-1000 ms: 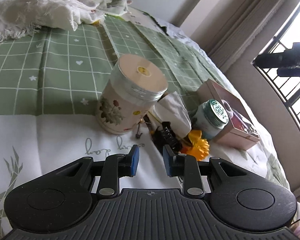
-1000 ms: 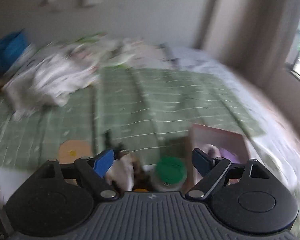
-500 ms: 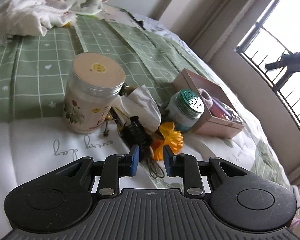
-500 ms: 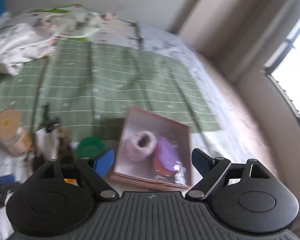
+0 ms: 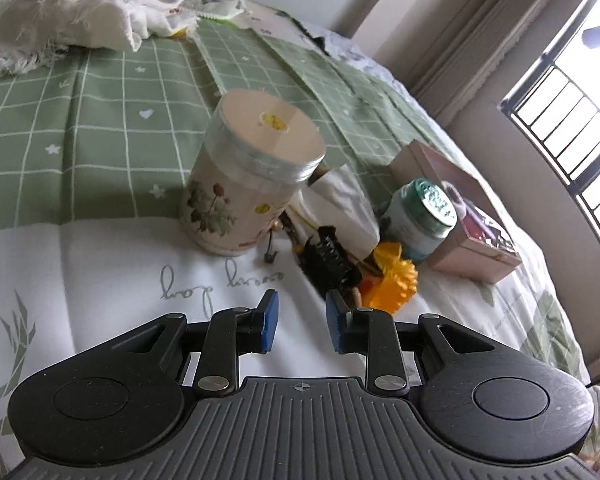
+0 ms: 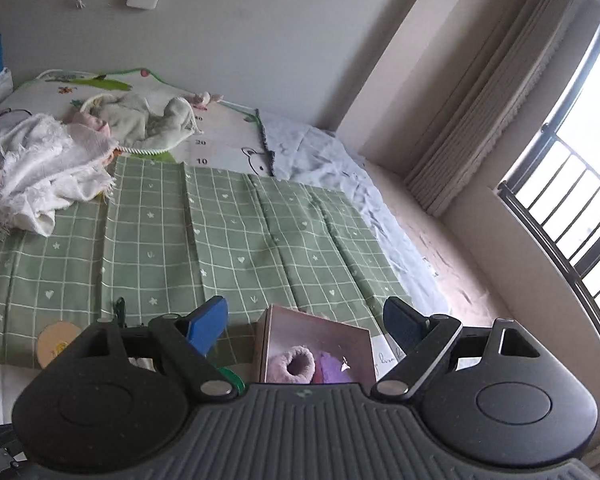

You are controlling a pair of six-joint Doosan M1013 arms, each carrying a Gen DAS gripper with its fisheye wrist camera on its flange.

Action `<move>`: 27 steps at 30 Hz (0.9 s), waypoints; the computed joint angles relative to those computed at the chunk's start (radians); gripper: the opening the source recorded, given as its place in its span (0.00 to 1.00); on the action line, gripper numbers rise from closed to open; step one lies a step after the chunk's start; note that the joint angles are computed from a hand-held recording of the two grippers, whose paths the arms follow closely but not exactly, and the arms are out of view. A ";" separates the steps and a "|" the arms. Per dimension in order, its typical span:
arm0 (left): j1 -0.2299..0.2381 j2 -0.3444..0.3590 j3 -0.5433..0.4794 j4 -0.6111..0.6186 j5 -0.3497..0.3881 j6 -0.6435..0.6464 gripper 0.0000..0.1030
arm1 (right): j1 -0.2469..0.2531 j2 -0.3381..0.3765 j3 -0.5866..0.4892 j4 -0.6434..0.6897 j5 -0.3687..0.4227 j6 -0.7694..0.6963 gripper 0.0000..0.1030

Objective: Organize soft objects
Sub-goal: 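Move both tools back toward the remaining items beside the jars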

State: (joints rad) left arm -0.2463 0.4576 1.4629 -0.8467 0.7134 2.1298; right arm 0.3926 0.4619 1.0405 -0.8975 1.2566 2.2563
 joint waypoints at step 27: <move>-0.075 -0.028 0.049 0.082 -0.152 0.141 0.28 | 0.017 -0.149 0.628 -0.132 -0.320 0.597 0.83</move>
State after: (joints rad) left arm -0.3212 0.4299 1.5122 -0.7643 0.5617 2.2704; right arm 0.4097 0.3127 1.6688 -1.0294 0.9362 2.8534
